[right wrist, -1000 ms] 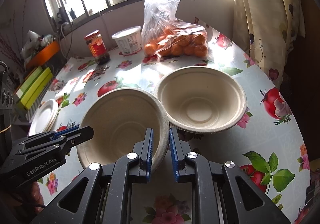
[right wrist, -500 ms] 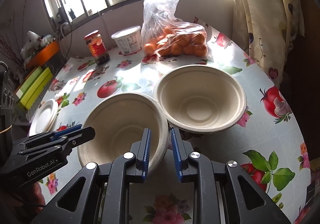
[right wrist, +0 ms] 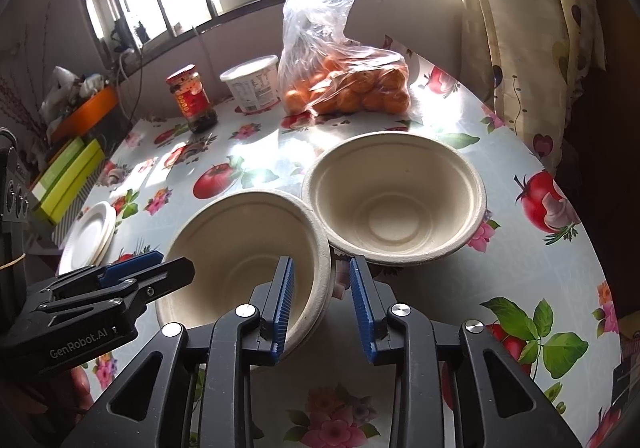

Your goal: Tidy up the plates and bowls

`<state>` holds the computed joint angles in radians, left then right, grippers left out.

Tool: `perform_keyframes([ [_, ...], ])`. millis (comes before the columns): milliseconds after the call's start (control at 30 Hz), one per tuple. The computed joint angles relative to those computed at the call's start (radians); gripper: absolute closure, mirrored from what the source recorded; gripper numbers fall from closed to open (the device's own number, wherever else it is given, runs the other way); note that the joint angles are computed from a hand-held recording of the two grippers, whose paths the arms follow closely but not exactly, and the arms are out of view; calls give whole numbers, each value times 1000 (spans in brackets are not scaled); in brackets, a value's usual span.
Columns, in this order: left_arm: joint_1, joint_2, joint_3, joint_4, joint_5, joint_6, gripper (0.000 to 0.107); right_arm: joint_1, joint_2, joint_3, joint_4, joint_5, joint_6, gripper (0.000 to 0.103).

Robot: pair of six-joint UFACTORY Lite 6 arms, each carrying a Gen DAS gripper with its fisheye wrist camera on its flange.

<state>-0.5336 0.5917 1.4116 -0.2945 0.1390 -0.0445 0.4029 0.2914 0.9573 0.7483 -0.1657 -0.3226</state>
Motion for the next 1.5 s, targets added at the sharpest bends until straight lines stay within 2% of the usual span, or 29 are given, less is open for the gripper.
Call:
perform_keyframes([
  [100, -3, -11, -8, 14, -2, -14, 60, -12, -13, -13, -49, 0, 50, 74],
  [300, -4, -34, -18, 8, -6, -9, 60, -21, -71, -58, -41, -3, 48, 74],
  [967, -65, -64, 12, 359, 35, -349, 60, -37, -187, -128, 152, 0, -137, 73],
  [1033, -68, -56, 31, 352, 45, -338, 60, -48, -202, -139, 136, 3, -120, 72],
  [1133, -73, -35, 72, 364, 66, -341, 60, -74, -225, -159, 22, 14, -8, 72],
  [1200, -78, -16, 110, 371, 86, -344, 60, -89, -239, -169, 50, 12, -39, 72],
  [1400, -84, 63, 254, 321, 144, -276, 60, -157, -257, -179, -69, 32, 65, 71],
  [1500, -79, 118, 345, 243, 185, -197, 60, -186, -254, -174, -104, 42, 91, 71],
])
